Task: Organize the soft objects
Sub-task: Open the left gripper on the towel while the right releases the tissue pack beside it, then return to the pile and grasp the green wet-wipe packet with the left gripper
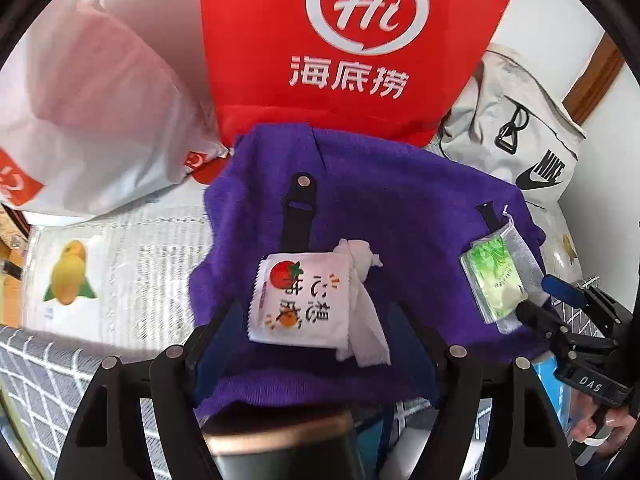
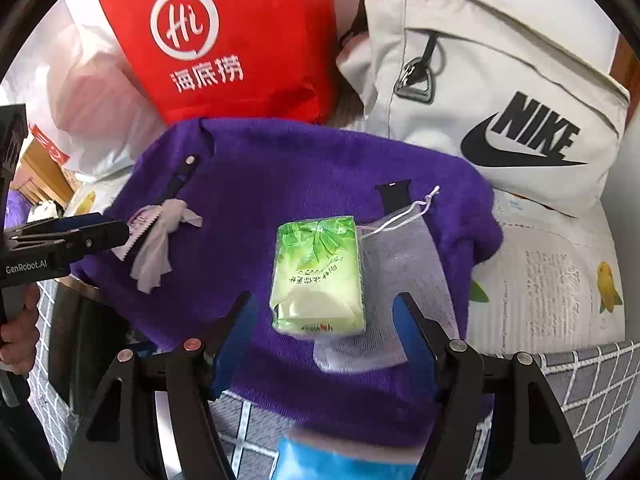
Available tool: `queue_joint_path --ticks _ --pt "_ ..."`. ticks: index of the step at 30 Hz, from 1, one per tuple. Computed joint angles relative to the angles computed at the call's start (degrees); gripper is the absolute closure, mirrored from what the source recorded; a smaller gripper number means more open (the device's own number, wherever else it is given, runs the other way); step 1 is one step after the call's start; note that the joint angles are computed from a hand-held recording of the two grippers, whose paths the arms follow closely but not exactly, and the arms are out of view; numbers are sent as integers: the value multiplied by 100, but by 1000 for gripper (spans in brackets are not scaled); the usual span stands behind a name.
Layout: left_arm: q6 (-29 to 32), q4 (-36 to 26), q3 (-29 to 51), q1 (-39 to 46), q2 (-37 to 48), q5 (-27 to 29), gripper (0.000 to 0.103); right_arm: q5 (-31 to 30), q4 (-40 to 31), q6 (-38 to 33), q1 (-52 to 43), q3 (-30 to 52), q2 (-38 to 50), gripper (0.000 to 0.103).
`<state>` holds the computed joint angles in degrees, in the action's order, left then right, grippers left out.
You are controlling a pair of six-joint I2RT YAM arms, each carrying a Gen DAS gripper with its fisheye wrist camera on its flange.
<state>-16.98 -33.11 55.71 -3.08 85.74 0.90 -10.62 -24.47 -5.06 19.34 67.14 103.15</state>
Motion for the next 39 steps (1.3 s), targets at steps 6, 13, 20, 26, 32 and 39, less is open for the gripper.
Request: queue_joint_path --ticks 6,13,20,26,32,39 --pt "-162 -478 -201 -311 -834 -220 28 -251 -105 33 -242 -567 -908 33" --pt "-603 -1291 -598 -989 -2159 -658 28 -272 -328 117 -283 -1411 -2314 33" --pt "-1377 -2051 -894 -1852 -3235 -1162 28 74 -706 207 -102 -2142 -3707 33" --pt "-2438 -2551 -1141 -3064 -3704 -1846 28 117 -1228 216 -39 -2580 -4734 33" --pt "-3867 -2880 -1444 -4358 -3758 -2510 28 95 -1623 152 -78 -2917 -5467 33" --pt "-4830 -2800 -1822 -5187 -3697 -2670 28 11 -1775 -52 -147 -3274 -5880 33"
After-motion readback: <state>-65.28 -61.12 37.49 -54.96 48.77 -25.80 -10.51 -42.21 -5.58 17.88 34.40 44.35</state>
